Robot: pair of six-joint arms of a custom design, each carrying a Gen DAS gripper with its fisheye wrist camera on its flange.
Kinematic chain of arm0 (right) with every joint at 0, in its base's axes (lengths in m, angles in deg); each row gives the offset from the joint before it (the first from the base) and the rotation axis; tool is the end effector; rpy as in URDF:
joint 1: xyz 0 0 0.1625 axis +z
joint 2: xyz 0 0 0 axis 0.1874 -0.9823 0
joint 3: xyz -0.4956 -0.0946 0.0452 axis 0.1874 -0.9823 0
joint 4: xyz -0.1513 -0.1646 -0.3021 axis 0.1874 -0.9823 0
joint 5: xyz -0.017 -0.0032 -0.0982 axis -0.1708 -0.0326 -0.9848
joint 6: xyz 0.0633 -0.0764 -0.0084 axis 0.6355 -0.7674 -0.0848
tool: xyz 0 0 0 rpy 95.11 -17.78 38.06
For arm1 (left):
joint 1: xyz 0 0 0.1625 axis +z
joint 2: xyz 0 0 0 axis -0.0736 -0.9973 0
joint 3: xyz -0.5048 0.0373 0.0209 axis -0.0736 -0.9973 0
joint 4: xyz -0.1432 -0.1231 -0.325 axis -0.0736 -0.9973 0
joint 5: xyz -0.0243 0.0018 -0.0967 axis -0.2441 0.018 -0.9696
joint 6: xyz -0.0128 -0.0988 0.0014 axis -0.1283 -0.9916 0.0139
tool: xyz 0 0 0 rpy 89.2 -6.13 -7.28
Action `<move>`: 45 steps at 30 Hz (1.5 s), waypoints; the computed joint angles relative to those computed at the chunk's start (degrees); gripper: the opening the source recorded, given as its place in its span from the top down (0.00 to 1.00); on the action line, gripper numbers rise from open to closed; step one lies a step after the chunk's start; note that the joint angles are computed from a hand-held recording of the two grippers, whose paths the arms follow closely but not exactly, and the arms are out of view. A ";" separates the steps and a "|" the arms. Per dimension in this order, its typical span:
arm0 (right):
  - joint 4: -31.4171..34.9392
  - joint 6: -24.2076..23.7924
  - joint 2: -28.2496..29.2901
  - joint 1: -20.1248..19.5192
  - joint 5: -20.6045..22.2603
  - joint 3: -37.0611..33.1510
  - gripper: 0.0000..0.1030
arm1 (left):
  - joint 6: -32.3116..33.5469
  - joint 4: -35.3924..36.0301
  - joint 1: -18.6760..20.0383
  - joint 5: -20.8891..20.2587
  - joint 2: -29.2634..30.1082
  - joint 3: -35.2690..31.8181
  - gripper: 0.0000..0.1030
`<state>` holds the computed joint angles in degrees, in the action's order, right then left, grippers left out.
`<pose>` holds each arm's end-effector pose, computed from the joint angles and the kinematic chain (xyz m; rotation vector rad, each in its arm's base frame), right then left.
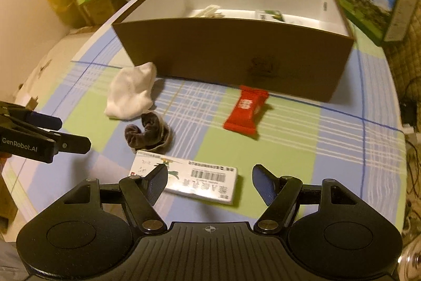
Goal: Organize objects
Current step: 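Grasp the white medicine box with the right gripper and lift it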
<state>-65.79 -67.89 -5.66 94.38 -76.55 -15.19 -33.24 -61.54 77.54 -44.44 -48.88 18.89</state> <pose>0.3338 -0.8243 -0.0449 1.3266 -2.5193 0.0722 -0.0041 -0.7391 0.3067 -0.0698 2.3248 -0.5788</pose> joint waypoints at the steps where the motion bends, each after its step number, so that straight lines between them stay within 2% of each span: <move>1: 0.49 -0.33 0.28 -0.04 0.24 -0.40 0.34 | -0.37 0.13 0.05 0.18 -0.06 0.09 0.19; 10: 5.44 -4.71 3.23 -0.18 1.38 -4.88 0.34 | -2.25 0.60 0.41 1.03 -0.65 0.93 0.19; 17: 9.20 -7.51 5.23 -0.63 3.87 -7.86 0.34 | -2.65 1.31 0.49 1.20 -1.00 1.33 0.19; 20: 7.88 -10.15 4.90 -0.50 3.11 -6.37 0.34 | -2.35 1.25 0.55 1.16 -1.03 1.43 0.19; 27: 8.64 -12.31 2.57 -0.55 1.89 -2.66 0.34 | -2.23 1.10 0.82 0.80 -1.12 1.70 0.19; 30: 6.08 -13.53 1.57 -0.54 0.96 -0.21 0.34 | -2.30 1.29 0.98 0.69 -1.17 1.72 0.19; 34: 5.19 -15.21 2.92 -0.42 0.58 -2.64 0.34 | -2.31 1.26 1.16 0.75 -1.08 1.67 0.19; 36: 6.92 -16.11 4.20 -0.56 1.55 -5.51 0.34 | -2.06 1.01 1.22 0.82 -1.07 1.71 0.19; 40: 14.47 -16.03 6.97 -0.72 1.22 -12.22 0.34 | -1.68 0.30 1.29 1.01 -1.14 1.97 0.19; 42: 17.09 -15.27 7.17 -0.88 1.67 -13.35 0.34 | -1.70 -0.19 1.35 1.14 -1.31 2.26 0.19; 45: 16.46 -15.69 5.87 -0.86 0.94 -10.66 0.34 | -2.33 -0.59 1.54 1.42 -1.72 2.83 0.19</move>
<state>-49.32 -83.58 0.21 93.53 -75.61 -25.86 -35.57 -62.13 79.08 -43.02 -50.60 21.72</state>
